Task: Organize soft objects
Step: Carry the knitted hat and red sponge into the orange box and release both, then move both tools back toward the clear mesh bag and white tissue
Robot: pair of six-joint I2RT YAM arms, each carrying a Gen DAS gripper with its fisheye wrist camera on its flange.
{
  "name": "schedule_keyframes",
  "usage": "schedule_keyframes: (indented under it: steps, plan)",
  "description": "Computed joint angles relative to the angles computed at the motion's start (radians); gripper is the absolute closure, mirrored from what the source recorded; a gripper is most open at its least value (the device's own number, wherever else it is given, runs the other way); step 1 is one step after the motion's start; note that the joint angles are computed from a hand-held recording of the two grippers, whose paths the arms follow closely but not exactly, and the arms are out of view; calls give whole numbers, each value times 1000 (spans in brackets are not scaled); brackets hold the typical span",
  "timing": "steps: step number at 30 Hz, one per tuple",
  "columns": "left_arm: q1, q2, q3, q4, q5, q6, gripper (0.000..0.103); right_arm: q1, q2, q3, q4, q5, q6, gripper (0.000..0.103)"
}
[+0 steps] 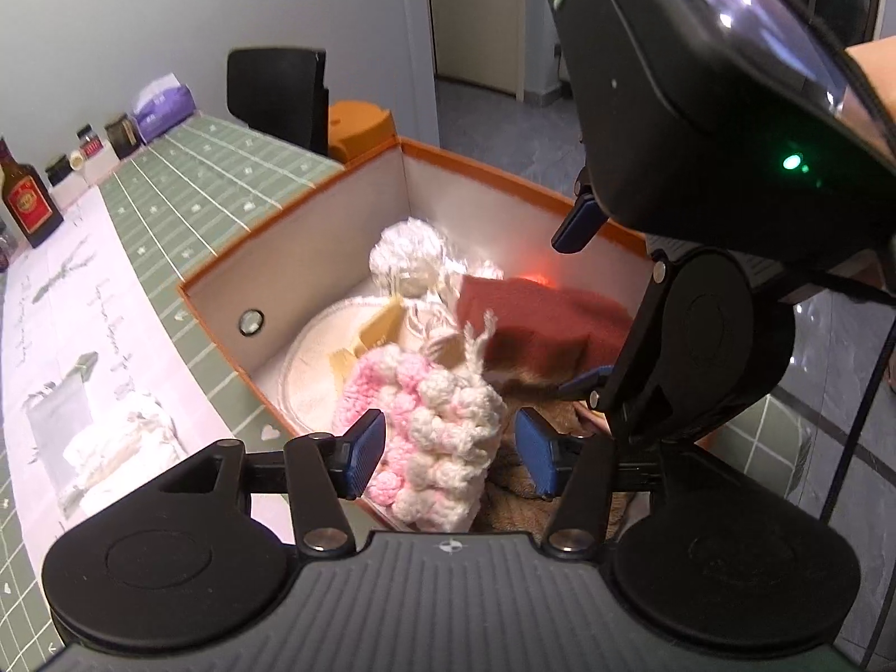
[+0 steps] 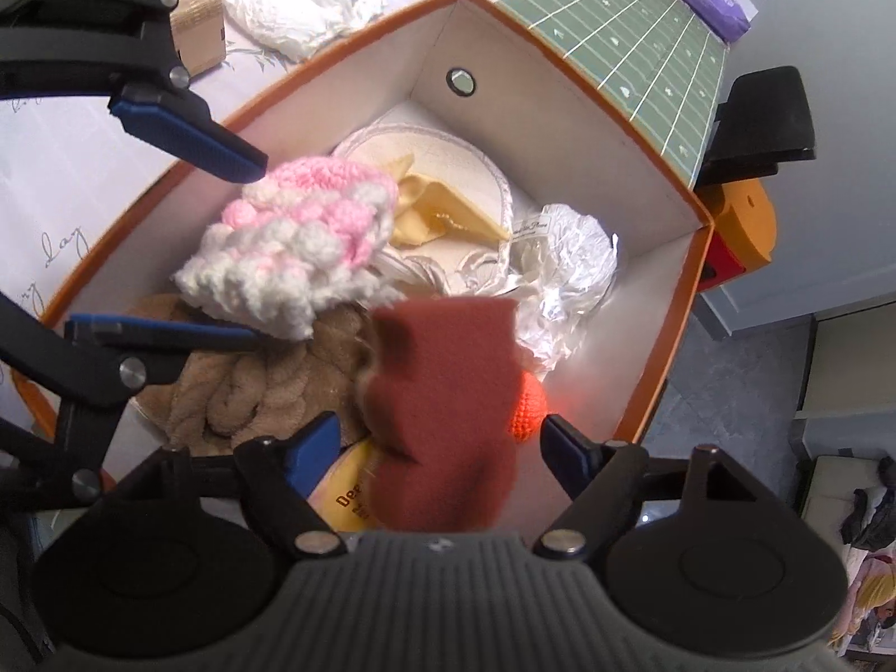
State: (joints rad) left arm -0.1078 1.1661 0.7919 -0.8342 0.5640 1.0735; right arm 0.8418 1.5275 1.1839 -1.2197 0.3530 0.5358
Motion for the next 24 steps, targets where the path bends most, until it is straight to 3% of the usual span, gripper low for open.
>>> schedule_keyframes:
  steps: [7,14,19,24]
  plan:
    - [218,-60,40,-124,208,133,40,93,19,114,-103,98,146,24]
    - [509,-53,64,-250,400,326,40,243,91,233,-107,226,365,24]
    - [679,15,65,-226,459,356,40,342,165,319,-53,286,451,24]
    - [789,159,106,-192,438,346,40,390,226,332,70,295,495,24]
